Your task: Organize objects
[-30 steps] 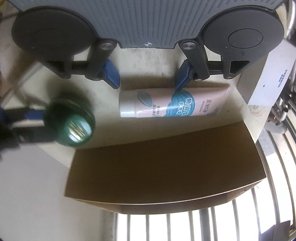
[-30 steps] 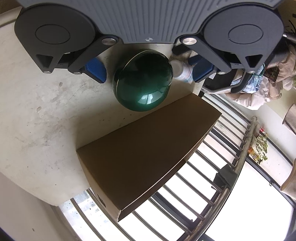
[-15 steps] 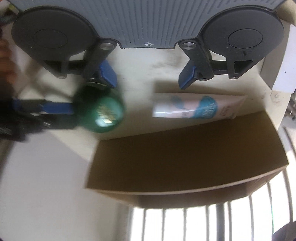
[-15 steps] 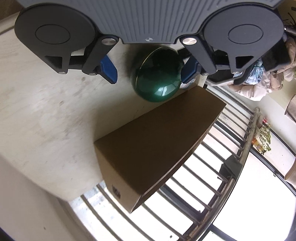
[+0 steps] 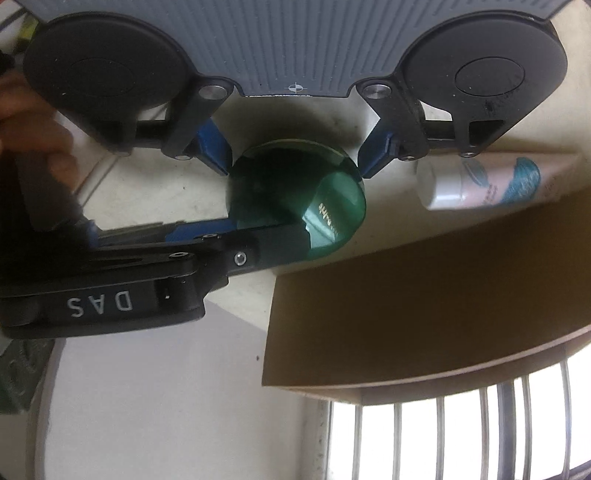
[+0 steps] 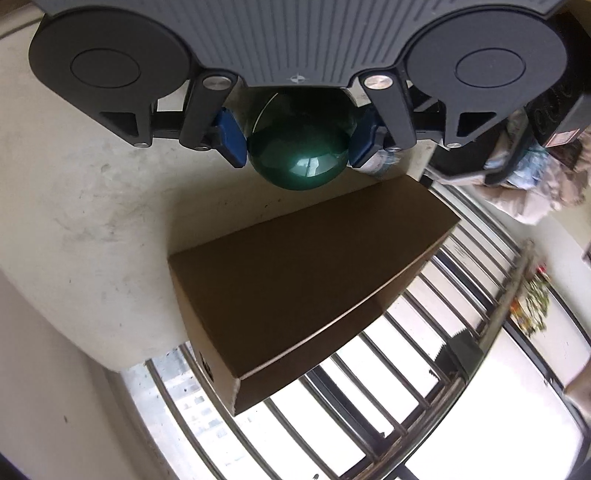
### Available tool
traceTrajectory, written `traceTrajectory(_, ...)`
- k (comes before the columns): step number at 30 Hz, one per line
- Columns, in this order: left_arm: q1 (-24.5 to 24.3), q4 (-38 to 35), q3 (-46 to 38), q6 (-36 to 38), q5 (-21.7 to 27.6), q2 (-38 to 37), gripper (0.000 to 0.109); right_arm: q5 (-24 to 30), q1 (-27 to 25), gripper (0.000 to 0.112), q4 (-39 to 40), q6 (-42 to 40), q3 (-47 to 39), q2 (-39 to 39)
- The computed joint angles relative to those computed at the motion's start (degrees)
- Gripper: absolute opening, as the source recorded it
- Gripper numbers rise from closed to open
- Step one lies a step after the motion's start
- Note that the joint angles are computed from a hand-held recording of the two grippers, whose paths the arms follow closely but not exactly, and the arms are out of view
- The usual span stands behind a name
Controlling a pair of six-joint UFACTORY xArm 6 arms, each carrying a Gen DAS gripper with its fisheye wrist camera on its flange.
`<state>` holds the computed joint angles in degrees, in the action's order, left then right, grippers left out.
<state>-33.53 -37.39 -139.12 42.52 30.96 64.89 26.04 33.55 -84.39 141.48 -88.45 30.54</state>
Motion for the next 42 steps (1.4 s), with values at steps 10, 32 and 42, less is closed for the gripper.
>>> traceTrajectory(10, 1.37, -1.38, 12.3, 0.71, -2.29, -7.9, 0.066, 5.33, 3.79, 0.064, 16.26, -23.35, -9.05, 4.82)
traceTrajectory(32, 2.92, -2.24, 17.51, 2.28, -0.66, -12.15, 0.064, 6.81, 4.96, 0.07, 23.64, -34.73, -15.32, 8.5)
traceTrajectory(42, 3.06, -1.48, 16.54, 2.21, 0.08, -11.63, 0.066, 9.43, 5.53, 0.073, 22.68, -34.9, -13.9, 7.2)
